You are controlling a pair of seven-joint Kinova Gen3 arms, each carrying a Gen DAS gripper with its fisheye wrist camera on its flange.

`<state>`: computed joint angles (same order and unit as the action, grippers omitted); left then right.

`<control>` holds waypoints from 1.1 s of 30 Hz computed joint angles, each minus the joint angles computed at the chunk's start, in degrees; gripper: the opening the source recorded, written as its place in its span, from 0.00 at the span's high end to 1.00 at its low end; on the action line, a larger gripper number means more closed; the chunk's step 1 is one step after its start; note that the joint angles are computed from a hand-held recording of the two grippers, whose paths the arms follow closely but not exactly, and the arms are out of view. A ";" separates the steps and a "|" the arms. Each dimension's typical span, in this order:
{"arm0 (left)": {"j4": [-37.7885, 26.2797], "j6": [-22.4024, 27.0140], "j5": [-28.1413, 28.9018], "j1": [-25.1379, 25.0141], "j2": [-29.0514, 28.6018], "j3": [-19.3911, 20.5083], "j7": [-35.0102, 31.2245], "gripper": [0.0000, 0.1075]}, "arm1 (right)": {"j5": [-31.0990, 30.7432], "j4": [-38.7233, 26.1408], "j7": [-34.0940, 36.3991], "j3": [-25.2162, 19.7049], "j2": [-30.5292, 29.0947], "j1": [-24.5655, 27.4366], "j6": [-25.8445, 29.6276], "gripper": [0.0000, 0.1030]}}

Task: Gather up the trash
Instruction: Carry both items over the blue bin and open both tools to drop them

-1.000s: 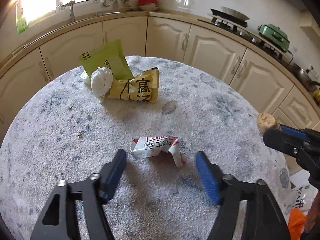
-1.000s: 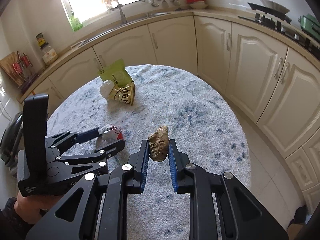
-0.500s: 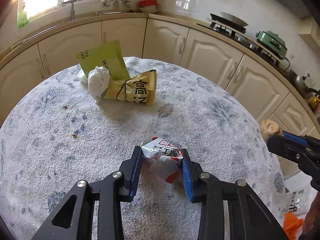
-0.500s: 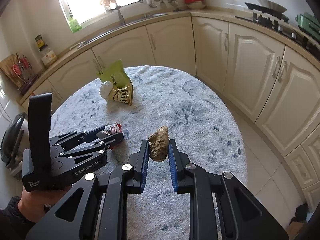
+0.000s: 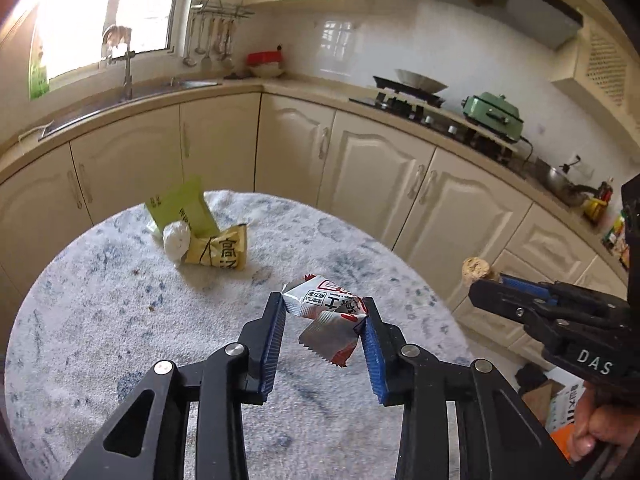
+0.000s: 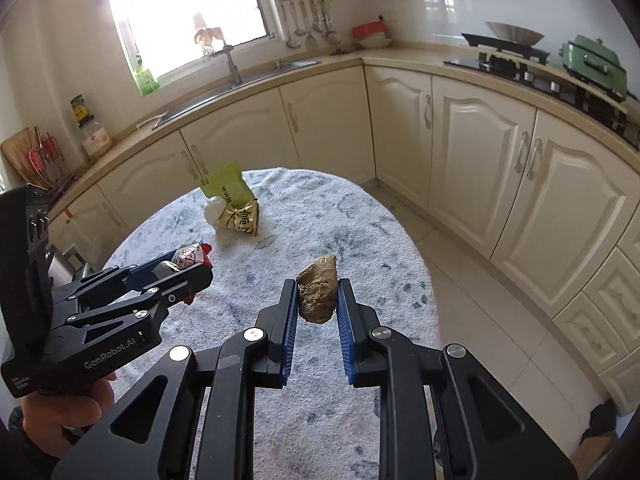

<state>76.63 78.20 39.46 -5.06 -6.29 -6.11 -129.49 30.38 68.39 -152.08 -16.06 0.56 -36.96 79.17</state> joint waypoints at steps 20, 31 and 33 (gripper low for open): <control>0.31 2.84 4.57 13.74 -8.22 3.64 1.55 0.69 | 10.40 3.83 -13.77 -15.70 -16.32 7.76 24.36 0.82; -2.87 -4.18 -7.24 24.33 3.75 17.53 11.88 0.69 | -0.78 15.67 -14.68 -8.69 -28.45 14.59 24.00 0.82; -4.80 -4.35 -10.22 26.40 7.62 20.12 14.86 0.69 | -4.17 19.85 -15.00 -5.56 -31.04 14.90 21.82 0.82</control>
